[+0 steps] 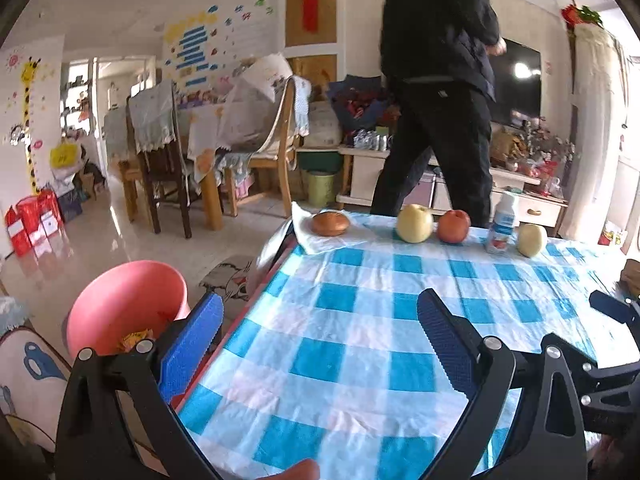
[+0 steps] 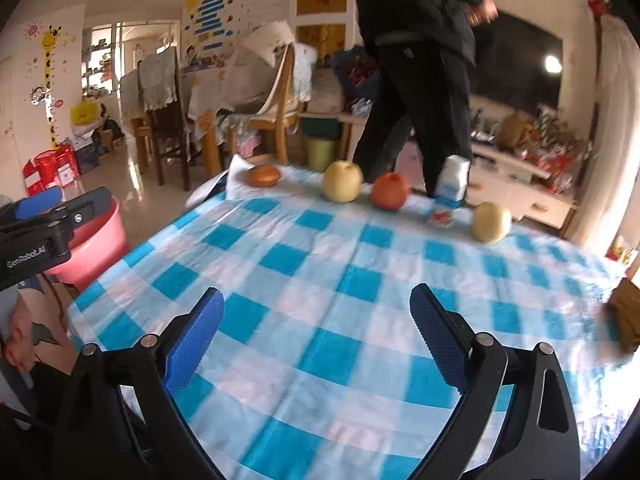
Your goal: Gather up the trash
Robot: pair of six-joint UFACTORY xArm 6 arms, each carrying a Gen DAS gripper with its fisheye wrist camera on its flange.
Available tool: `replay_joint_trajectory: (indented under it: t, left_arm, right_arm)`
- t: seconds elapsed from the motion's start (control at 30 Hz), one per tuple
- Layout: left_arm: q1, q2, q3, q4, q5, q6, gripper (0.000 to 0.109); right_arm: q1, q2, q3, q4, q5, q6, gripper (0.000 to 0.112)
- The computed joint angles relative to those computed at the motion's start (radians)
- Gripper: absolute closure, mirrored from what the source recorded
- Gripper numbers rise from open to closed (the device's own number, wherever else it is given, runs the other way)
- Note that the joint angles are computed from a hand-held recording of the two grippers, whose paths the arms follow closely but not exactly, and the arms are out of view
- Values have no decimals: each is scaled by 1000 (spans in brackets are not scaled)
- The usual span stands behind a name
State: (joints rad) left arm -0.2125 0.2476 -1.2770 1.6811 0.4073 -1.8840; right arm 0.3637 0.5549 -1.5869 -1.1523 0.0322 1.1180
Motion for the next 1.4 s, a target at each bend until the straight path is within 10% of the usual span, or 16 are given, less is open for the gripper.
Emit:
replay_joint_trajectory:
  t: [0.37,0.6,1.4]
  left_arm:
    - [-124,-78,41,11,67,-8,11]
    - [-183,-110,62,21,112,-12,10]
    - [-248,-135,71,44,174,-26,10]
  right_arm:
    - [-47,-184,117,-741,26,733,15]
    - [-48,-269,186,-964,61,976,14]
    - [-64,-331,236,-1141,96,1180,13]
